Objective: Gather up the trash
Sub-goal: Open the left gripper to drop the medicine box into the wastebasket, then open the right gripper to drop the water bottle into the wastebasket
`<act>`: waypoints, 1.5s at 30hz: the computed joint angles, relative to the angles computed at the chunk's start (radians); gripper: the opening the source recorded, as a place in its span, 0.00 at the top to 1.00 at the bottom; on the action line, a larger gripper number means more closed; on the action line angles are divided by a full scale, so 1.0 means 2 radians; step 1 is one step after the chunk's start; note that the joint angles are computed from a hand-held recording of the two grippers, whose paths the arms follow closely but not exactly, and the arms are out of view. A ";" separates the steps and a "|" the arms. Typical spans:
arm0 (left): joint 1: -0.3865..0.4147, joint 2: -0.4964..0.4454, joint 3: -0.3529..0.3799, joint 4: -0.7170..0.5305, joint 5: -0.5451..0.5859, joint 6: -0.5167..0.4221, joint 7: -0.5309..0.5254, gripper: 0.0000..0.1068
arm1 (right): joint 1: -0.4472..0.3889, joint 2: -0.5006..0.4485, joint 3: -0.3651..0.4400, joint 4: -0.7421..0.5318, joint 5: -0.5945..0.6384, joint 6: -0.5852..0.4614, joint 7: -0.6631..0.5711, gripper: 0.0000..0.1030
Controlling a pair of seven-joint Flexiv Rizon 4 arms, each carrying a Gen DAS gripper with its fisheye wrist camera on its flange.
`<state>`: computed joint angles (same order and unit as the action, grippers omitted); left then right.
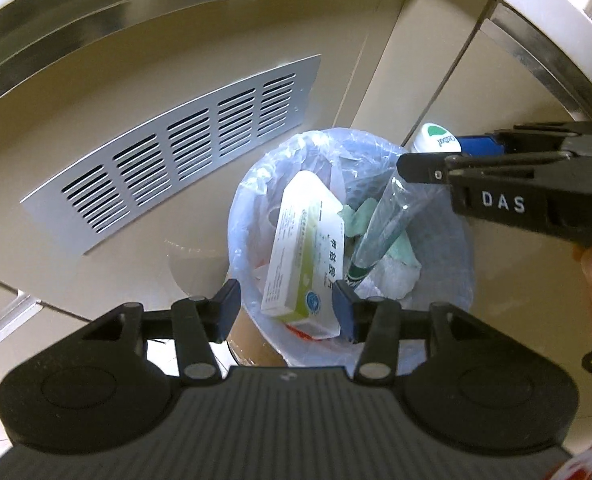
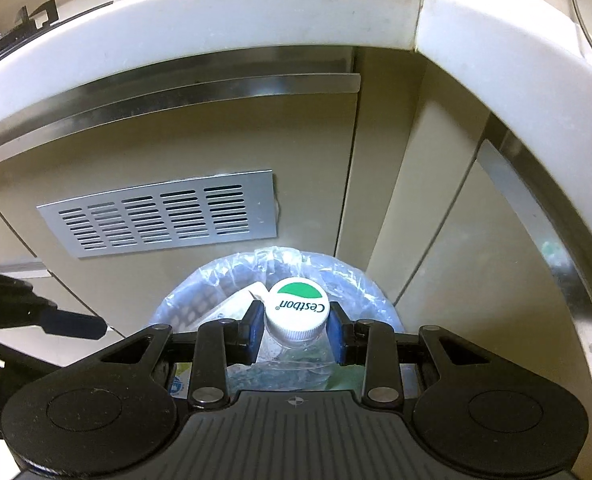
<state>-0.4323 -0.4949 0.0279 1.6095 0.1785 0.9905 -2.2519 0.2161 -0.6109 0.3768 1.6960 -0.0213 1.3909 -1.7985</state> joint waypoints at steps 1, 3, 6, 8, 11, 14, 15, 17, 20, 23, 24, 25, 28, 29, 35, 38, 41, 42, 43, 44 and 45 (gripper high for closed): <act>0.000 0.002 0.001 0.002 0.000 0.000 -0.002 0.57 | 0.000 0.001 0.000 0.000 0.001 -0.001 0.002 0.64; -0.001 0.008 0.002 0.009 0.002 0.001 -0.006 0.57 | 0.002 0.002 -0.001 0.001 0.003 -0.003 0.006 0.41; -0.001 0.011 0.001 0.013 0.005 0.001 -0.008 0.57 | 0.005 0.005 -0.003 0.008 0.005 0.007 0.010 0.29; 0.000 0.011 0.001 0.014 0.006 0.003 -0.009 0.57 | 0.002 0.007 0.001 0.012 0.006 0.004 0.010 0.29; 0.000 0.011 0.001 0.016 0.008 0.004 -0.010 0.57 | 0.008 0.008 -0.006 0.016 0.001 0.006 0.017 0.29; 0.001 0.012 0.000 0.019 0.007 0.007 -0.009 0.57 | 0.012 0.011 -0.013 0.022 -0.003 0.003 0.025 0.28; 0.001 0.012 0.000 0.019 0.008 0.008 -0.010 0.57 | 0.014 0.014 -0.016 0.024 -0.004 0.002 0.029 0.28; 0.000 0.014 0.001 0.022 0.009 0.009 -0.012 0.57 | 0.010 0.019 -0.015 0.029 -0.004 -0.002 0.031 0.28; 0.000 0.018 0.002 0.026 0.010 0.011 -0.016 0.57 | 0.001 0.030 -0.009 0.039 0.003 -0.009 0.031 0.29; 0.001 0.019 0.001 0.030 0.011 0.013 -0.018 0.57 | -0.003 0.031 -0.004 0.050 0.007 0.007 0.019 0.50; 0.001 0.018 0.001 0.030 0.010 0.012 -0.019 0.57 | -0.009 0.025 0.005 0.046 0.009 0.006 0.011 0.58; 0.001 0.018 0.001 0.031 0.011 0.013 -0.019 0.57 | -0.012 0.018 0.011 0.038 0.011 0.001 0.007 0.67; 0.001 0.018 0.001 0.035 0.011 0.014 -0.022 0.57 | 0.007 -0.007 -0.006 0.018 0.001 0.009 0.014 0.69; 0.000 0.018 0.002 0.037 0.012 0.014 -0.023 0.57 | 0.013 -0.015 -0.012 0.010 -0.004 0.008 0.018 0.69; 0.000 0.019 0.002 0.043 0.013 0.015 -0.031 0.57 | 0.028 -0.057 -0.025 -0.043 -0.030 -0.050 0.030 0.69; 0.001 0.022 0.002 0.046 0.013 0.017 -0.032 0.57 | 0.027 -0.049 -0.027 -0.041 -0.027 -0.068 0.027 0.69; 0.002 0.021 0.000 0.045 0.013 0.017 -0.029 0.57 | 0.034 -0.032 -0.038 -0.031 -0.030 -0.093 0.029 0.67; 0.001 0.021 0.001 0.044 0.013 0.015 -0.029 0.57 | 0.037 -0.026 -0.043 -0.029 -0.032 -0.103 0.032 0.64; 0.001 0.021 0.001 0.043 0.013 0.012 -0.028 0.57 | 0.038 -0.020 -0.046 -0.026 -0.032 -0.113 0.033 0.52; 0.001 0.021 0.001 0.040 0.013 0.009 -0.027 0.57 | 0.039 -0.014 -0.049 -0.022 -0.032 -0.121 0.033 0.42; 0.001 0.020 0.001 0.039 0.013 0.007 -0.028 0.57 | 0.041 -0.009 -0.052 -0.018 -0.032 -0.125 0.035 0.39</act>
<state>-0.4306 -0.4542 0.0291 1.6882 0.2052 1.0040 -2.3070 0.2975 -0.6294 0.2725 1.6609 -0.0852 1.1403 -1.7280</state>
